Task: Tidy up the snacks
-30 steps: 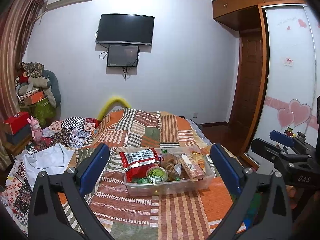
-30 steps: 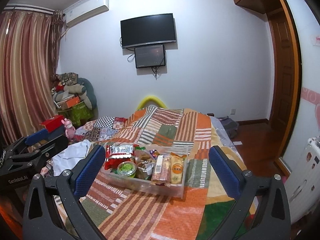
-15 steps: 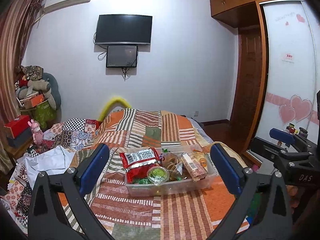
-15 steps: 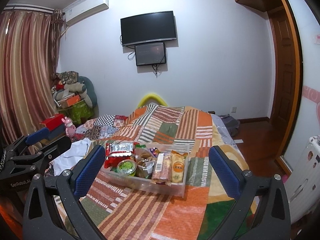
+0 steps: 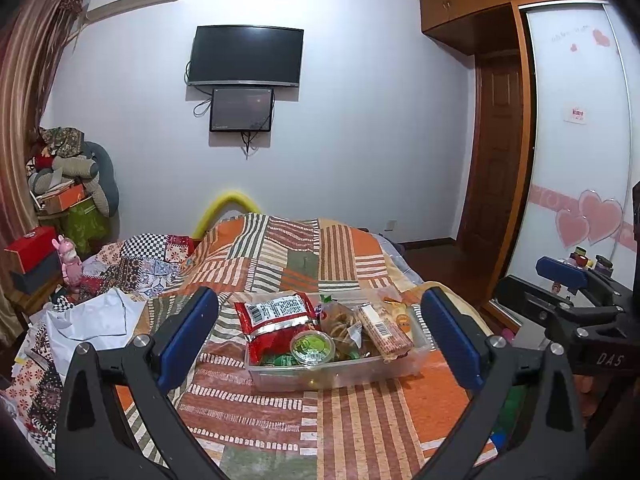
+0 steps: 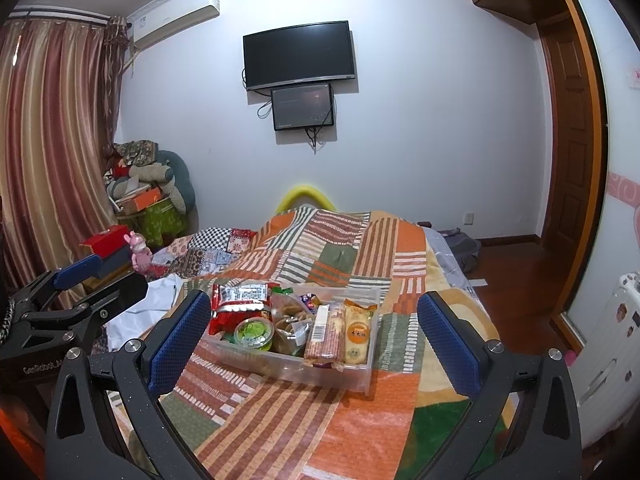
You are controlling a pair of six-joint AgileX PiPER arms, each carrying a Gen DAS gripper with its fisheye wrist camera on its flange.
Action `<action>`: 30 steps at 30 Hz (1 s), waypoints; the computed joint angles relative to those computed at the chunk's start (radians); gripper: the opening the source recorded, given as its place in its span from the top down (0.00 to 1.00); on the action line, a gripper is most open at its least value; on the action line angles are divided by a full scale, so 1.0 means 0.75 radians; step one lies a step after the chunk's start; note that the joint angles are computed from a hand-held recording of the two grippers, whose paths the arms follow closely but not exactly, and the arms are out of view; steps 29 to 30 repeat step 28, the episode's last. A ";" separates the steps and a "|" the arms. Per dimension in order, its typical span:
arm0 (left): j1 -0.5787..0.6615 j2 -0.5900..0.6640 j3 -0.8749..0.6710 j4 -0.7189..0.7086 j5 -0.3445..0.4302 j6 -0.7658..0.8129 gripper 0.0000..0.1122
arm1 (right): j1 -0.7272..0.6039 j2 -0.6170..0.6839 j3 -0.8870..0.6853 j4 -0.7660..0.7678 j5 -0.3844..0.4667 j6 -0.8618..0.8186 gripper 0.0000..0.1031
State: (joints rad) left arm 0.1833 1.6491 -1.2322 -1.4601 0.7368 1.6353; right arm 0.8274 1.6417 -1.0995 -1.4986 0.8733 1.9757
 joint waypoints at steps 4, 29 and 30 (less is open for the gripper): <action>0.002 0.007 -0.009 0.009 0.007 -0.012 0.09 | 0.000 0.000 -0.001 0.001 -0.001 -0.003 0.00; 0.013 0.003 -0.007 0.023 0.038 -0.022 0.09 | -0.014 -0.003 0.003 -0.008 -0.014 0.012 0.00; 0.013 0.003 -0.007 0.023 0.038 -0.022 0.09 | -0.014 -0.003 0.003 -0.008 -0.014 0.012 0.00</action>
